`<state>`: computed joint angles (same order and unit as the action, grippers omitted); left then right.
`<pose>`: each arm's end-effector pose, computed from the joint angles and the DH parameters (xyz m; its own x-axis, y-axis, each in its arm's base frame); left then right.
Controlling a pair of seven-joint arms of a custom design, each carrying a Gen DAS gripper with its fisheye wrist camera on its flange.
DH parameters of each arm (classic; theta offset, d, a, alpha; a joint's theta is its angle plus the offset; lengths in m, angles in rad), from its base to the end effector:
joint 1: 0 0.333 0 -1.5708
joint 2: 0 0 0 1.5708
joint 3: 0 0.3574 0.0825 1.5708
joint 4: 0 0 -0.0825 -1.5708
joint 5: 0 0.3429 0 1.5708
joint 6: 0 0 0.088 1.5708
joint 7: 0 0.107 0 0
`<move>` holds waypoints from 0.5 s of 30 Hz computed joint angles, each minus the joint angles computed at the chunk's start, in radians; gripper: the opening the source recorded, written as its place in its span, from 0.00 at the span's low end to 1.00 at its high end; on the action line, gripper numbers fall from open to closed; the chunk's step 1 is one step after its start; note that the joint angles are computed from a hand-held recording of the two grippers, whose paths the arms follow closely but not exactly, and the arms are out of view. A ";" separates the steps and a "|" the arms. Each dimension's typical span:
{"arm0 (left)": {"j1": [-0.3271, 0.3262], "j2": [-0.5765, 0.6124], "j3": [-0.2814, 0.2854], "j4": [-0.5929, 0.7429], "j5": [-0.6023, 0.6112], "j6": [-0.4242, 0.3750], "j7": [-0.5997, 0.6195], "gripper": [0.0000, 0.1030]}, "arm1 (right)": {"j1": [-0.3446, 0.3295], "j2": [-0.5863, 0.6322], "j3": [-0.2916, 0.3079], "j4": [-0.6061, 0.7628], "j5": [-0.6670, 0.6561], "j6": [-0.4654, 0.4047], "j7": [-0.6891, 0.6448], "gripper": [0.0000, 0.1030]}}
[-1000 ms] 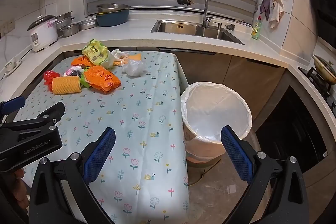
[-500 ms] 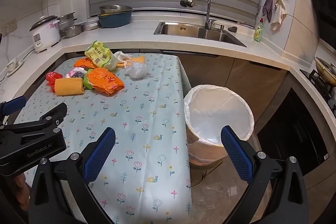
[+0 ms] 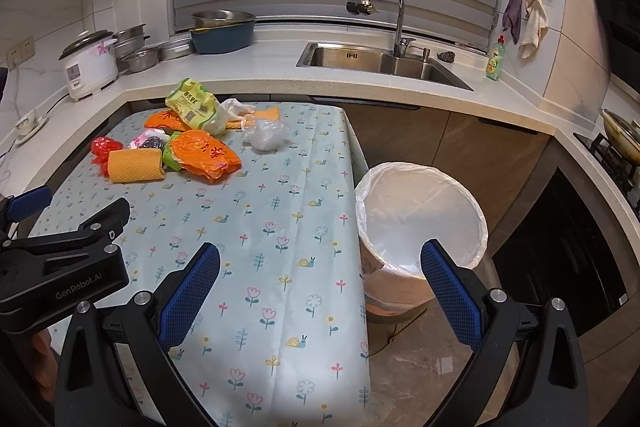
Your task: Collect trash
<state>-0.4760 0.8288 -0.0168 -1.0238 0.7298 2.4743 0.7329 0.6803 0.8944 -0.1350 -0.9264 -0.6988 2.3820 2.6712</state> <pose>0.7112 -0.3774 0.4612 -0.0289 -0.9914 -0.1274 -0.6689 0.1138 -0.7345 0.6710 0.4618 0.4496 -0.1055 -0.9939 0.0323 -0.6368 0.0426 -0.7699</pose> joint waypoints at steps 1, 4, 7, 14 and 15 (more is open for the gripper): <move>0.000 -0.001 0.001 -0.001 0.000 0.000 -0.001 0.93 | 0.000 0.002 0.001 0.005 0.001 -0.001 -0.002 0.94; -0.002 -0.008 0.006 -0.012 0.009 0.003 -0.011 0.93 | -0.001 0.005 0.001 0.008 0.003 0.001 -0.003 0.94; 0.002 -0.007 0.000 -0.010 0.003 -0.003 -0.008 0.93 | -0.001 0.014 0.002 0.028 0.009 -0.009 -0.012 0.94; 0.003 -0.007 -0.001 -0.011 0.002 -0.005 -0.009 0.93 | 0.002 0.001 -0.003 -0.001 0.000 0.005 0.003 0.94; 0.004 -0.007 -0.001 -0.011 0.003 -0.004 -0.009 0.93 | 0.002 0.001 -0.003 -0.001 0.000 0.006 0.004 0.94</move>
<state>-0.4723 0.8215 -0.0174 -1.0348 0.7328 2.4707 0.7243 0.6821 0.8955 -0.1377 -0.9278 -0.6992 2.3876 2.6748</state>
